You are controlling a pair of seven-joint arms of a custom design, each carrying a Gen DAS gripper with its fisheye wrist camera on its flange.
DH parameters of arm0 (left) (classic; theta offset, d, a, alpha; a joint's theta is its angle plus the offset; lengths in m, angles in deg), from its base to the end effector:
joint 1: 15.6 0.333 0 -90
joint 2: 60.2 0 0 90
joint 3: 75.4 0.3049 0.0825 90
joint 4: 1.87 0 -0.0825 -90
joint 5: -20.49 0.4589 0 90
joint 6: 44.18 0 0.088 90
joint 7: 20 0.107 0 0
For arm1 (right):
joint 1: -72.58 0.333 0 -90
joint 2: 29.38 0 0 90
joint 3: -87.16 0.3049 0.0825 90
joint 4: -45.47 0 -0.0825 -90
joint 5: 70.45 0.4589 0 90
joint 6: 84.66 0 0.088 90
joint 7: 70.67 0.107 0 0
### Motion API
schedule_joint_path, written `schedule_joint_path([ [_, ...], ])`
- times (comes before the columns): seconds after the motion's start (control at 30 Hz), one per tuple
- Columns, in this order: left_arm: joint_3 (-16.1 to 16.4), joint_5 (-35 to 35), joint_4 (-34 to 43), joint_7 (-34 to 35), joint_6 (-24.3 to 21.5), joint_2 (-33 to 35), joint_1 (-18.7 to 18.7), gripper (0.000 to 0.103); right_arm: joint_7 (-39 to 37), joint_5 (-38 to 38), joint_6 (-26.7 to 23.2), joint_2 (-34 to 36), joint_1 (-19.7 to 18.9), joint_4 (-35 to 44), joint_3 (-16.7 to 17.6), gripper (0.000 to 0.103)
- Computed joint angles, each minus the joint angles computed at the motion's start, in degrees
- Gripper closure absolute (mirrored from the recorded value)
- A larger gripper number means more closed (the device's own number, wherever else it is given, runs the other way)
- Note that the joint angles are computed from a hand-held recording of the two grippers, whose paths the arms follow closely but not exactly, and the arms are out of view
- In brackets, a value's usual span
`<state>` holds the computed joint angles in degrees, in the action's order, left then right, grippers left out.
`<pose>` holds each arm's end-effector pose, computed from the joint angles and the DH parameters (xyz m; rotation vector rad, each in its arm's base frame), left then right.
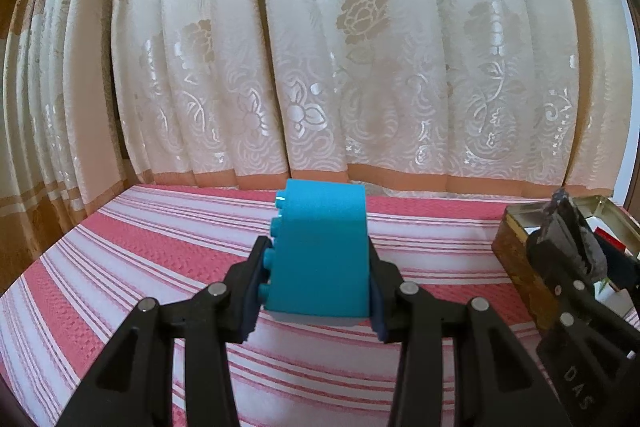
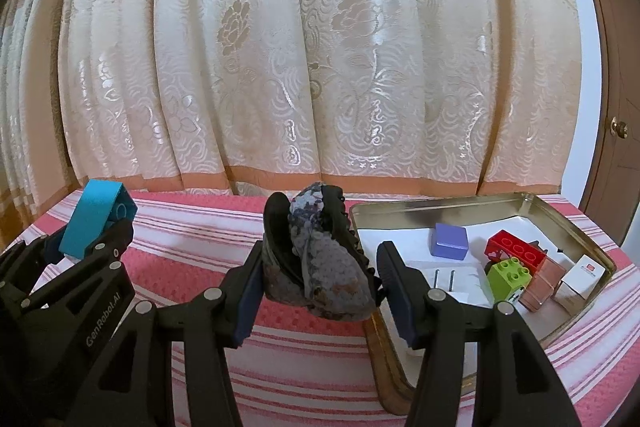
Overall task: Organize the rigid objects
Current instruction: 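Carry the teal block and grey cloth item over the gold tray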
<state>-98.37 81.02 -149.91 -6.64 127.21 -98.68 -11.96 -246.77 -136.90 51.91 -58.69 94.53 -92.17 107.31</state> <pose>0.4244 -0.2208 0.5011 -1.4608 1.5257 -0.9676 0.3857 0.3481 0.5113 -1.3917 1.6520 -1.1032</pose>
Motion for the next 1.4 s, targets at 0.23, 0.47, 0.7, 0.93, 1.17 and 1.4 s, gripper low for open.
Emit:
schedule_joint_path([
  [0.23,-1.0,0.2,-0.8,-1.3,-0.1,-1.6,0.1,0.061,0.2,0.6,0.8,-1.9,0.0,-1.5,-0.3,0.045],
  [0.47,-1.2,-0.7,-1.3,-1.7,-0.4,-2.2,-1.2,0.061,0.1,2.2,1.6,-5.1,-0.4,-3.9,-0.7,0.045],
  [0.7,-2.7,-0.7,-0.6,-2.5,-1.5,-2.3,-2.1,0.061,-0.8,3.7,3.0,-9.1,-1.3,-6.8,-0.8,0.045],
  [0.93,-3.0,-0.7,0.2,-4.1,-1.8,-1.4,-3.4,0.061,-2.6,4.2,4.0,-12.4,-2.6,-8.8,-0.4,0.045],
  [1.17,-4.7,0.6,1.7,-6.6,-1.7,-0.2,-3.6,0.061,-4.3,4.0,3.8,-16.9,-4.1,-11.6,-0.1,0.045],
  [1.4,-6.4,3.2,3.6,-9.9,-1.5,1.3,-3.8,0.061,-5.8,4.7,4.9,-21.5,-5.7,-14.6,-1.0,0.045],
])
